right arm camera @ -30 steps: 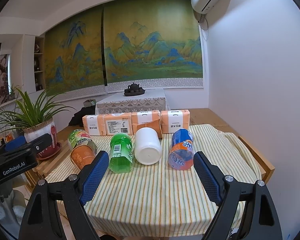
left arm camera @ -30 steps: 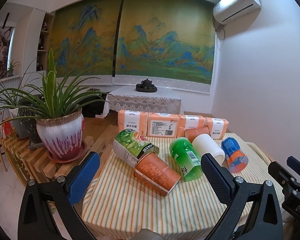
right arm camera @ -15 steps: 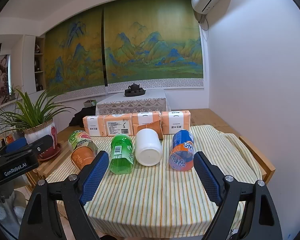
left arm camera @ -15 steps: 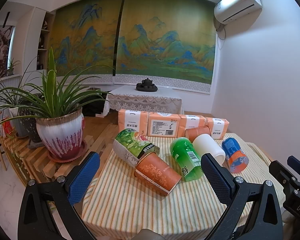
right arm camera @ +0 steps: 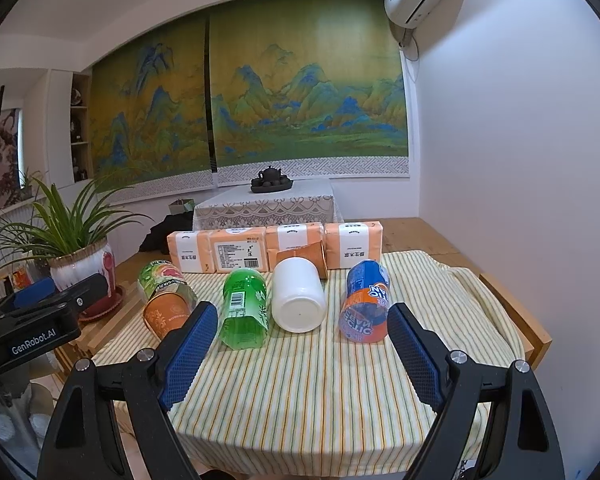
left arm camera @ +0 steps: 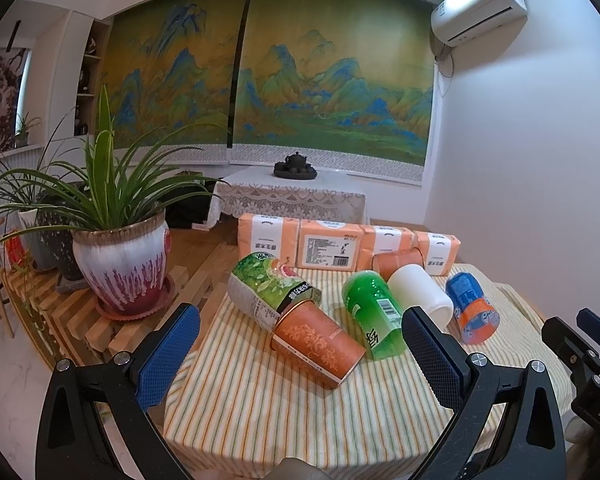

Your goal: Flip cup upside down

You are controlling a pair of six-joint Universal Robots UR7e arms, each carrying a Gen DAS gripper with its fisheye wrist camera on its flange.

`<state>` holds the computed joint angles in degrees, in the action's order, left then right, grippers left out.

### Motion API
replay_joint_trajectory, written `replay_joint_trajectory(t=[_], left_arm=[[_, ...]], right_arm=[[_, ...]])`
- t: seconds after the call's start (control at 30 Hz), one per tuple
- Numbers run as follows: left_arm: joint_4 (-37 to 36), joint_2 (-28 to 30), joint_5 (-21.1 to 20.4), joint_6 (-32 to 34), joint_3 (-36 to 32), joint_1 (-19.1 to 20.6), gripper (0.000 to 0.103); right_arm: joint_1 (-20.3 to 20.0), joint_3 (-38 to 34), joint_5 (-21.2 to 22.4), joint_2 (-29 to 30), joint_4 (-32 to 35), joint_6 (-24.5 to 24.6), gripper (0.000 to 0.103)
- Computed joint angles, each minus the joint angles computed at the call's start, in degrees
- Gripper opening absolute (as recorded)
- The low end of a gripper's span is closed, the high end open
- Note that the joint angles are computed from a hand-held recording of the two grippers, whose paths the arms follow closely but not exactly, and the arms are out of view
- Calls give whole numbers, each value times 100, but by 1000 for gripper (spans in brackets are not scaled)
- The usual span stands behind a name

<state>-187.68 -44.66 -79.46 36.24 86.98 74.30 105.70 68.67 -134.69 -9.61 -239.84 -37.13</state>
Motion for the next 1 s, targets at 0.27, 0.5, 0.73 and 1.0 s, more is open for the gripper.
replay_joint_trajectory(t=[0.27,0.5,0.73,1.0], left_arm=[[35,16,10,-14,-38,17,102],[113,40,25,-29,-110,36,102],[180,100,63,-39,-212,46,102],[341,190,117,-37,-423,151,102]], right_arm=[[-6,-15,4,-6,134,42,84],[-14,-71,12,5,228,62,84],[-33,-197,50,39,457,75,87],[-58,-488,195,69,968,47,89]])
